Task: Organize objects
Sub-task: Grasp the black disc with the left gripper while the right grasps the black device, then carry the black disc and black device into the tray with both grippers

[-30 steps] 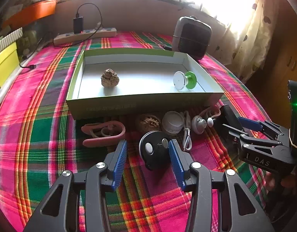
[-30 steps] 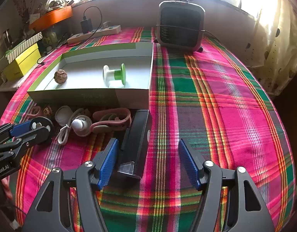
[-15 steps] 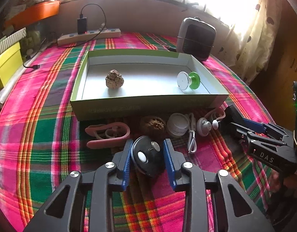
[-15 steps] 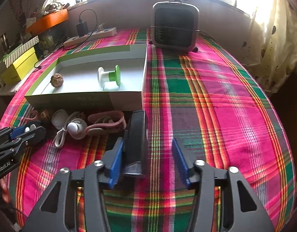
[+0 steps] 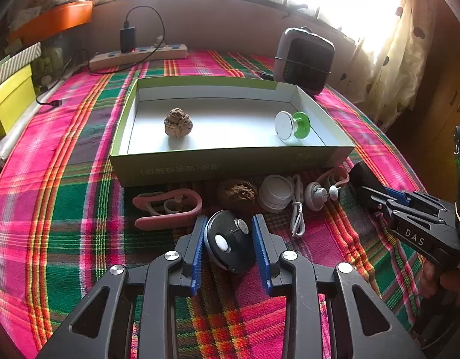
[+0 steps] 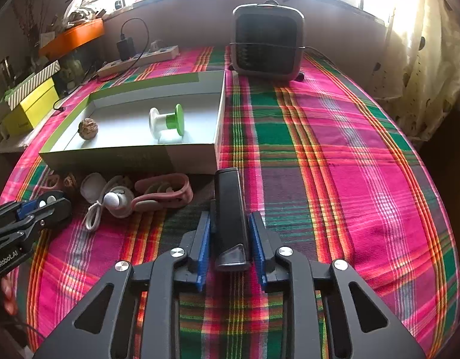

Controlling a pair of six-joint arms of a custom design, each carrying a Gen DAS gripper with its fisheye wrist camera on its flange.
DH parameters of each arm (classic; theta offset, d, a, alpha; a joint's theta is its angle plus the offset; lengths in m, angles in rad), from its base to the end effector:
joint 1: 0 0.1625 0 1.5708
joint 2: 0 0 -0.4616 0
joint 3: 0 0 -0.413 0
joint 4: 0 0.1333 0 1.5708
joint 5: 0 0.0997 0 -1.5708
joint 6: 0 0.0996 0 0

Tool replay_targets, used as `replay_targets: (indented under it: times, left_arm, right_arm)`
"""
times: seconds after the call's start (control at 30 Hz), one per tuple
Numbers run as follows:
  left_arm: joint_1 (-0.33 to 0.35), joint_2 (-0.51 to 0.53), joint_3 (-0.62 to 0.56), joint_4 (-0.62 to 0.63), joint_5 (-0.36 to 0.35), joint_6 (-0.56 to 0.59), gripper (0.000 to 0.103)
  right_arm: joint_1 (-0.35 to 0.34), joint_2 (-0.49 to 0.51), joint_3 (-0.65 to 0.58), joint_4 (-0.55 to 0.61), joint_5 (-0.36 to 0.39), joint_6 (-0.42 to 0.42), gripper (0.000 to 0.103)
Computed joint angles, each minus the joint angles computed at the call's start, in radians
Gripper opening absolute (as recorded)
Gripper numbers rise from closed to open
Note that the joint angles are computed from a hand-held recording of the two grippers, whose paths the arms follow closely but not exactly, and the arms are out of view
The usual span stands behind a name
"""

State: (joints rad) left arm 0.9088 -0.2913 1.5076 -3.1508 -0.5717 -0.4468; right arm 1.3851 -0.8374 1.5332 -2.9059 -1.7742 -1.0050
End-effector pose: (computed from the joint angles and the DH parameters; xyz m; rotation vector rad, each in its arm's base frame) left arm -0.2578 -0.6839 -0.1071 0.0173 2.2838 -1.0081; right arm -0.0299 -0.7720 0.2219 0.9420 -2.3869 0.5561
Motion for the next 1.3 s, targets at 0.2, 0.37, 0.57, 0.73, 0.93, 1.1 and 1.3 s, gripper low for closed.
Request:
replay_targets:
  times: [0.2,0.37,0.57,0.73,0.93,1.1,1.3]
  left_arm:
    - [0.0,-0.001,0.0,0.001,0.0,0.0,0.028]
    - [0.0,-0.001,0.0,0.001,0.0,0.0,0.028]
    - [-0.001,-0.002,0.002,0.0,0.003,-0.003,0.026]
    - [-0.003,-0.005,0.005,0.002,0.006,-0.008,0.024]
    - [-0.008,-0.007,0.004,0.0,0.005,-0.003,0.024]
    - [-0.014,-0.007,-0.002,-0.003,0.015,0.005,0.024]
    - [-0.021,-0.01,-0.015,-0.017,0.024,0.034,0.024]
  right_arm:
    - [0.0,0.0,-0.001,0.002,0.0,0.001,0.025]
    - [0.0,-0.003,0.0,0.007,0.004,0.006,0.025]
    - [-0.001,-0.005,0.0,0.011,0.008,0.011,0.025]
    - [-0.001,-0.009,0.005,0.007,0.012,0.012,0.025]
    - [0.003,-0.016,0.005,0.005,0.03,0.01,0.025]
    - [0.006,-0.019,0.003,0.006,0.039,0.013,0.025]
    - [0.014,-0.021,-0.007,0.014,0.052,0.013,0.025]
